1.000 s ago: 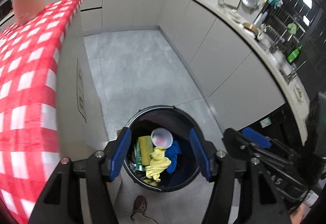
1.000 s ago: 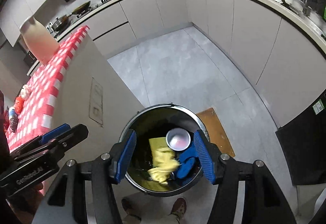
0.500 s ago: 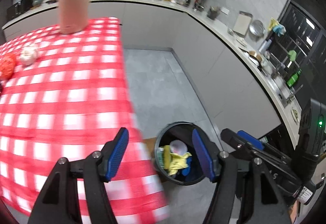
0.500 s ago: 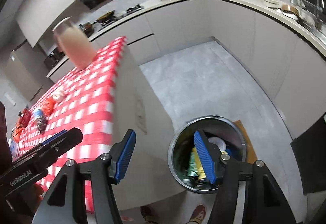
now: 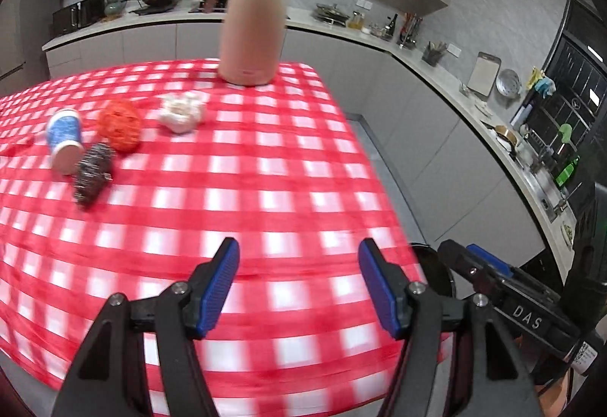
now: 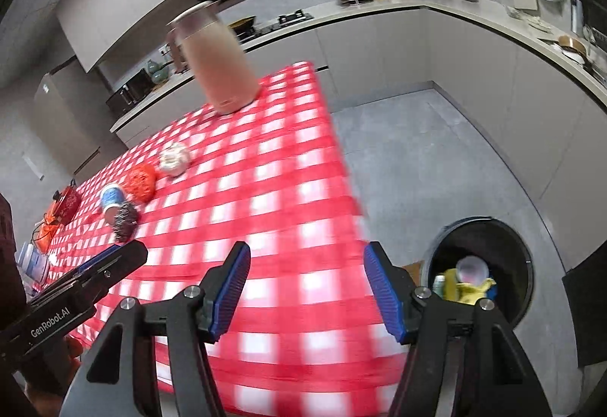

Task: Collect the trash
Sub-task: 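Move both open tools back over the table toward the paper cup and scrubber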

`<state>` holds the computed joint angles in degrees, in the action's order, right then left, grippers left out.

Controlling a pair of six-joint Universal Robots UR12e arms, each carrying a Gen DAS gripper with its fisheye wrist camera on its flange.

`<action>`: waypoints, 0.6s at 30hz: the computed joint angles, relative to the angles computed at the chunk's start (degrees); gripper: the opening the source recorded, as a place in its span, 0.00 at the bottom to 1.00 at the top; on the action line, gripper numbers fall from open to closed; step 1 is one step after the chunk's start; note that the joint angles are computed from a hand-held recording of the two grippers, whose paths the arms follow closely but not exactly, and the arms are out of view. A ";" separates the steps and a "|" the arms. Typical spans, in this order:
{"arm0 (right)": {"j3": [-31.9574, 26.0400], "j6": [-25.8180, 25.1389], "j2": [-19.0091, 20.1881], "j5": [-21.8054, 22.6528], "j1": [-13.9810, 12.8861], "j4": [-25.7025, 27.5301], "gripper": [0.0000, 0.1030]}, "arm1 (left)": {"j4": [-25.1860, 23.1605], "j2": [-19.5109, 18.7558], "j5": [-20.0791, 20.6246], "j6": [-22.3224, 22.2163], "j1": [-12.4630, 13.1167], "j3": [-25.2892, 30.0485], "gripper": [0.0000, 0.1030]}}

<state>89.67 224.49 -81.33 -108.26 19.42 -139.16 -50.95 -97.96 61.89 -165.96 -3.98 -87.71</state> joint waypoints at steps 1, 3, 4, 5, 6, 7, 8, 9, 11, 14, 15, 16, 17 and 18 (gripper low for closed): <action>-1.53 0.07 1.30 -0.33 0.72 0.27 0.63 | -0.04 -0.13 -0.05 0.46 0.47 0.13 0.65; -3.88 0.39 3.34 -0.61 1.74 0.88 0.64 | -0.37 -0.53 -0.30 1.44 1.70 0.47 0.65; -4.80 0.67 4.18 -0.51 2.14 1.05 0.64 | -0.59 -0.65 -0.42 1.58 2.20 0.61 0.65; -5.52 0.81 4.80 -0.34 2.38 1.25 0.64 | -0.76 -0.76 -0.46 1.60 2.58 0.67 0.65; -6.81 0.93 5.83 0.02 2.76 1.83 0.64 | -1.05 -0.96 -0.43 1.54 3.06 0.89 0.65; -7.38 0.93 6.28 0.14 2.98 2.05 0.64 | -1.14 -0.99 -0.44 1.63 3.42 0.93 0.65; -8.45 0.90 7.10 0.29 3.29 2.36 0.64 | -0.88 -1.13 -0.09 1.52 3.72 1.02 0.65; -9.06 0.81 7.57 0.46 3.45 2.54 0.64 | -0.62 -1.24 0.30 1.43 3.88 1.10 0.65; -10.82 0.05 8.73 1.11 3.74 3.21 0.64 | -0.59 -1.67 0.80 0.86 4.28 1.47 0.65; -12.43 -2.41 9.86 1.95 3.78 3.51 0.64 | 1.39 -2.18 2.06 -0.96 4.69 1.52 0.65; -12.87 -3.75 10.27 2.61 3.67 2.99 0.64 | 1.90 -2.31 2.94 -1.67 4.72 1.56 0.65; -13.10 -4.66 10.51 3.19 3.55 2.47 0.64 | 1.69 -2.47 3.72 -2.24 4.82 1.79 0.65; -13.64 -5.70 11.03 4.15 3.30 1.98 0.64 | 1.19 -2.58 4.14 -2.89 5.04 2.04 0.65; -13.95 -6.22 11.35 5.09 3.08 1.37 0.64 | 1.22 -2.66 4.34 -3.29 5.24 2.16 0.65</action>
